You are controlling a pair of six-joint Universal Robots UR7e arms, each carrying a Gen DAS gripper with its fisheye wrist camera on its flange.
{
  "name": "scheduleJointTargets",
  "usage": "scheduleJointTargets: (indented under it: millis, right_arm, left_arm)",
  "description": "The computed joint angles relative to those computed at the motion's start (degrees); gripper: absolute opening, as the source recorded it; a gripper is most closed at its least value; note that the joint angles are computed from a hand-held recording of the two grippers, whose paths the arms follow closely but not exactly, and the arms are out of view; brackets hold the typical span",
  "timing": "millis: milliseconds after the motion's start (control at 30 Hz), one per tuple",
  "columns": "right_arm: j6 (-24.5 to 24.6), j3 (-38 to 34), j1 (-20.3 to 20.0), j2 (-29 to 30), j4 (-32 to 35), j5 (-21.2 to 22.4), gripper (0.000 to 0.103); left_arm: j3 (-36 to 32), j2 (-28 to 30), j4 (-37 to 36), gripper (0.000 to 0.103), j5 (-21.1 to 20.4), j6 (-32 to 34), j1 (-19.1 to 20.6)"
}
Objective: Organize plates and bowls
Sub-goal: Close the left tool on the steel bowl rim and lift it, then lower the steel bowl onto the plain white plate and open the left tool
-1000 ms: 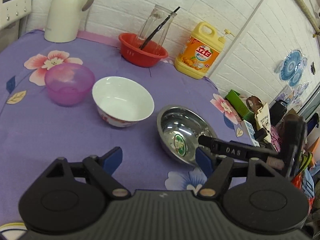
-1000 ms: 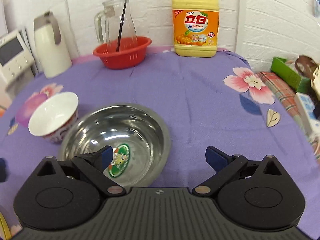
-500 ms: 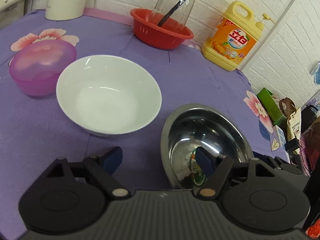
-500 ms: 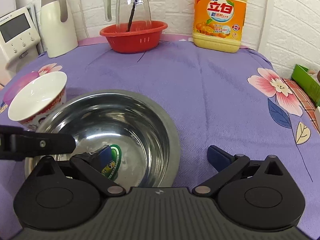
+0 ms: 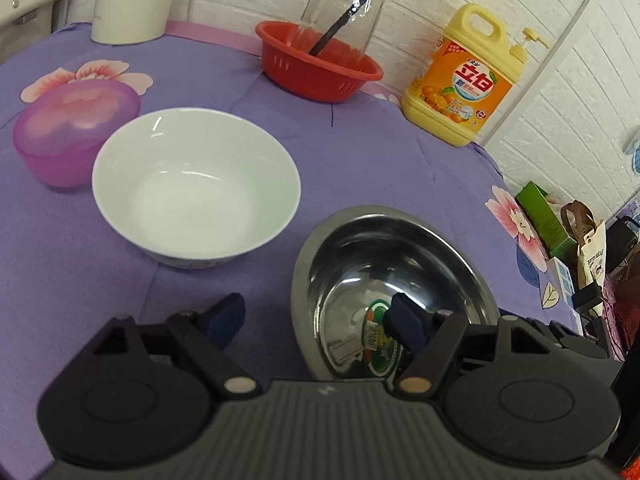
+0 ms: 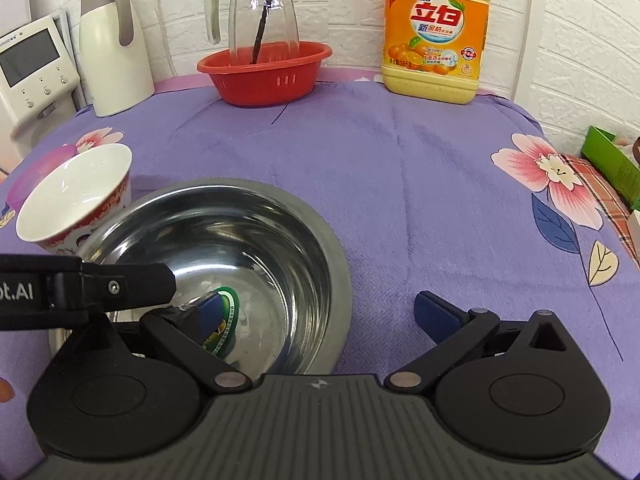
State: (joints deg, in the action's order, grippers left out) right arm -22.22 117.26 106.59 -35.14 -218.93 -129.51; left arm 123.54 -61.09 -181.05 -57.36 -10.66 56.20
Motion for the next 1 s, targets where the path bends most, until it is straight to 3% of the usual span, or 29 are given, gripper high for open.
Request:
scheduleJointTargets:
  millis: [167,233,300,333,400,533,1000]
  right_arm:
    - [0.05,0.73,0.28,0.91,-3.27,-0.34,0.103]
    - [-0.44,0.81,0.61,1.41,-4.52,-0.64,0.103]
    - [-1.55,1.37,1.26,1.41,-4.81,0.09,0.103]
    - [-1.53,2.07,1.69,0.87,-3.92,1.05,0.093]
    - [1.16,3.37,2.51,-0.34,-1.98,1.34,0.087]
    - [5.49,7.13,4.36,-1.34,-4.48,2.21,0.087]
    - [17.61,16.62,18.04,3.71,-12.2,-5.41,0.087]
  left_arm:
    - [-0.14,0.18,0.21,0.073,-0.13,1.74,-0.02]
    - [-0.19,0.49,0.03,0.069,-0.83,3.96,0.0]
    - [-0.31,0.06,0.86,0.047,-4.97,5.43,0.66]
    - [-0.38,-0.61,2.55,0.044,-6.17,4.44,0.68]
    - [0.44,-2.13,4.51,0.044,-5.67,4.45,-0.17]
    - [4.69,-7.06,4.98,0.044,-6.15,5.94,-2.0]
    - [23.15,-32.2,16.62,0.044,-5.07,2.3,-9.59]
